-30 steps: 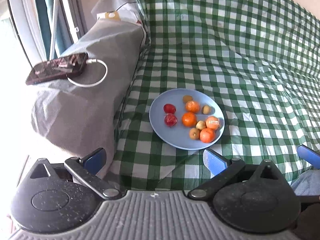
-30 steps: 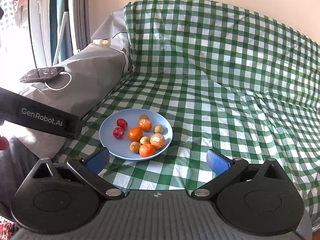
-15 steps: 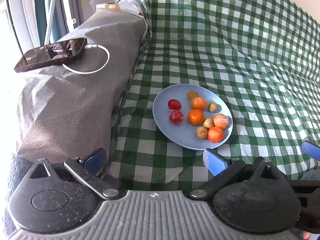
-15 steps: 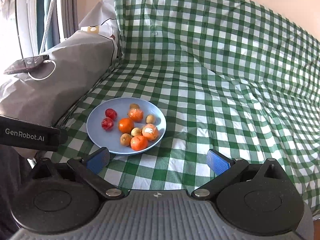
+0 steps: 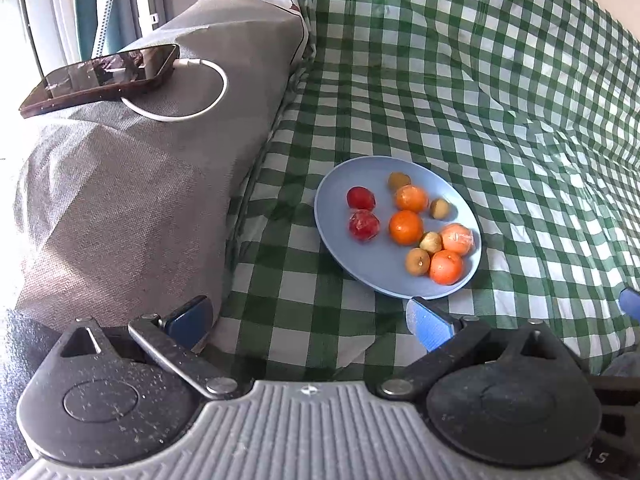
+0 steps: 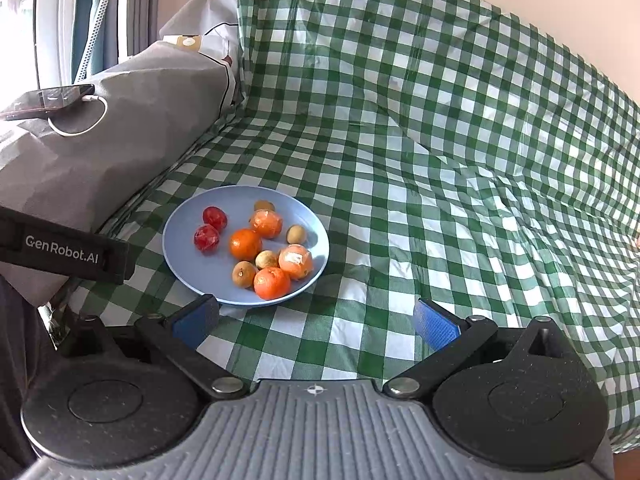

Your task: Organize fruits

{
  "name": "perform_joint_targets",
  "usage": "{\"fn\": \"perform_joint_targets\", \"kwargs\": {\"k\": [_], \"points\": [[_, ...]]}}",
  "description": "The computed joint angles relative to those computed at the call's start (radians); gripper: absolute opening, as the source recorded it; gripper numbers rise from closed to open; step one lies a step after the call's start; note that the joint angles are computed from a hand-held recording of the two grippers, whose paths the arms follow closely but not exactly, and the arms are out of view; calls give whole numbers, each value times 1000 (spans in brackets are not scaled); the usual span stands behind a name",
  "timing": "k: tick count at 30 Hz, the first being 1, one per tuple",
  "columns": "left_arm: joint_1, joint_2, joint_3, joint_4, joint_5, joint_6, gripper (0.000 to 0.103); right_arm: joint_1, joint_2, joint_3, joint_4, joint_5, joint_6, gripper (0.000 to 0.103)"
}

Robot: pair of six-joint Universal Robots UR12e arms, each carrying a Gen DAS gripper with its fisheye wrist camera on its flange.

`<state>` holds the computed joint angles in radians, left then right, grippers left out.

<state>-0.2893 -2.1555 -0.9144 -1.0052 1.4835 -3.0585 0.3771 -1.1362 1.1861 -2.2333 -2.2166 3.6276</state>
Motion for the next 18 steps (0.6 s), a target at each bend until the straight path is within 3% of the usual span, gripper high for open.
{"fn": "perform_joint_targets", "kwargs": {"k": [18], "points": [[-17,2,23,-1,56,40,103,-4,-1,5,-54,4,-42,102]]}}
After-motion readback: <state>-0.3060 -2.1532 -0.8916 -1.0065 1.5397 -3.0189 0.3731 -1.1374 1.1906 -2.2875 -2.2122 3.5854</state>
